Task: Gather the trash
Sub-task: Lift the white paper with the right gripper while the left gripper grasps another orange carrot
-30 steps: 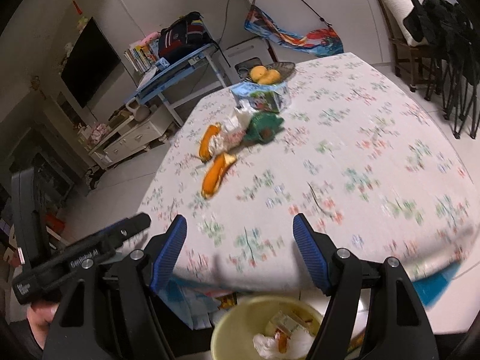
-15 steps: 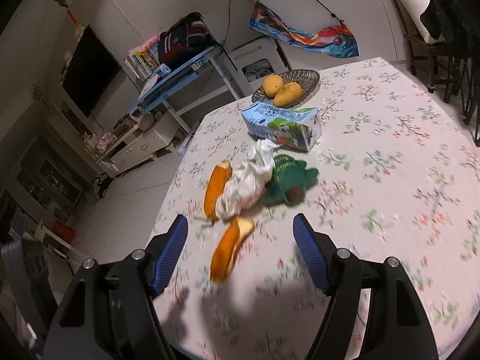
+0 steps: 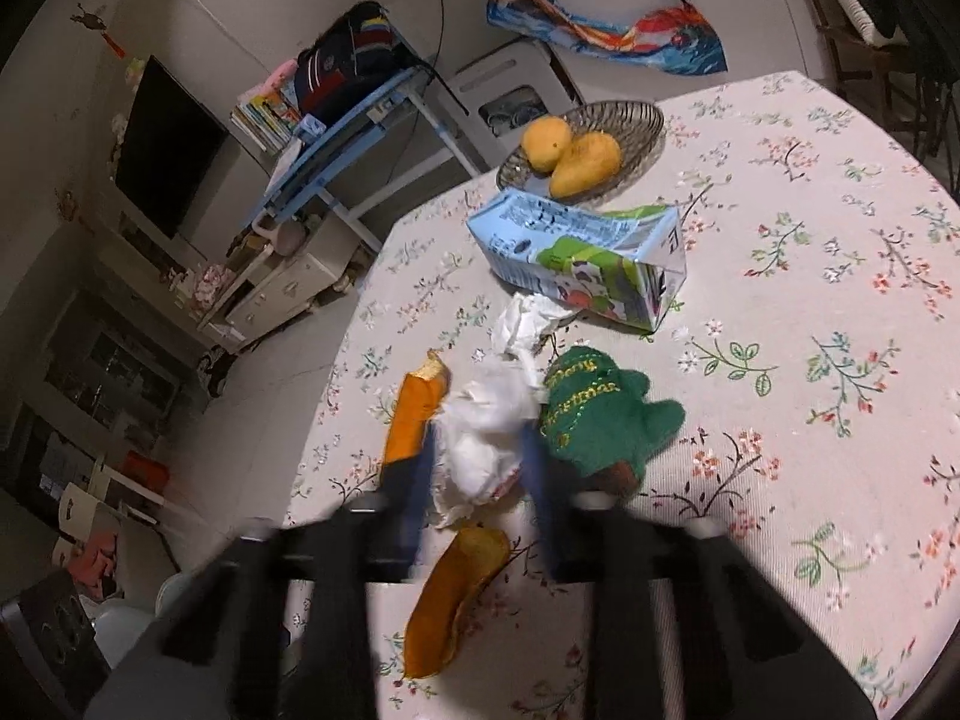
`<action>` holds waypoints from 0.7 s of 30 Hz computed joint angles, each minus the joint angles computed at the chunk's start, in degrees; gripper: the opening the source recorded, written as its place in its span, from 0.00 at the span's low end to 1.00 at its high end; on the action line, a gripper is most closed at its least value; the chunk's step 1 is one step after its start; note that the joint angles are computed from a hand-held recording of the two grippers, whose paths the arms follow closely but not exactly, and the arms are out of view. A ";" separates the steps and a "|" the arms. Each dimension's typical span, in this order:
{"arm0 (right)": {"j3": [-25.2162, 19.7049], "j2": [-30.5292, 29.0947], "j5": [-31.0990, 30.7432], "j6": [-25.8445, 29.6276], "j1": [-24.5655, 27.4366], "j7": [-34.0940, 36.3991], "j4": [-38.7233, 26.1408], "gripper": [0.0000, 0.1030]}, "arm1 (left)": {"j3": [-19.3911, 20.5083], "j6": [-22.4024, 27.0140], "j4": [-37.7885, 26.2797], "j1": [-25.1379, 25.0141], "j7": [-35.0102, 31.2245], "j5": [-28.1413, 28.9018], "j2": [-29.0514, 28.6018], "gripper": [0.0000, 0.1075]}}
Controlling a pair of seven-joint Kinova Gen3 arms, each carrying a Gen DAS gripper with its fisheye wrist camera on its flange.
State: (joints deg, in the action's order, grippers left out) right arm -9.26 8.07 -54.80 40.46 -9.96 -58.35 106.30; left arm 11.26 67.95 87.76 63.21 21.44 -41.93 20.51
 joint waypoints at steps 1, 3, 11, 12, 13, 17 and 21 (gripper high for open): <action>0.02 -0.05 -0.40 0.31 0.23 0.53 0.00 0.14 | 0.01 -0.20 -0.30 -0.25 -0.47 0.03 0.28 0.54; 0.22 -0.47 -2.97 1.92 1.51 3.38 0.28 0.11 | -0.11 -0.23 -0.97 -0.48 -1.47 0.12 0.80 0.54; 3.82 -2.21 -13.37 9.99 6.22 13.20 1.99 0.09 | -1.38 -2.11 -4.10 -1.86 -6.92 0.94 3.30 0.54; 4.30 -2.29 -14.08 10.69 6.57 13.76 2.04 0.09 | -1.58 -2.30 -4.72 -1.98 -8.04 1.11 3.74 0.54; 4.96 -2.45 -14.77 11.92 7.27 14.46 2.18 0.09 | -1.81 -2.35 -5.26 -1.99 -9.03 1.31 4.12 0.54; 7.64 -2.55 -14.40 17.22 10.27 15.19 2.11 0.09 | -2.99 -1.99 -8.52 -2.24 -13.89 2.45 6.57 0.54; 9.15 -2.05 -11.28 20.95 12.72 14.56 2.45 0.09 | -4.32 -2.05 -10.32 -2.50 -16.83 3.98 8.13 0.54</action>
State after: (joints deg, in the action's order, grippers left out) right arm -0.11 6.02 -66.08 61.41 2.76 -43.78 108.75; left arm 6.94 65.90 77.45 60.71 4.61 -37.95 28.65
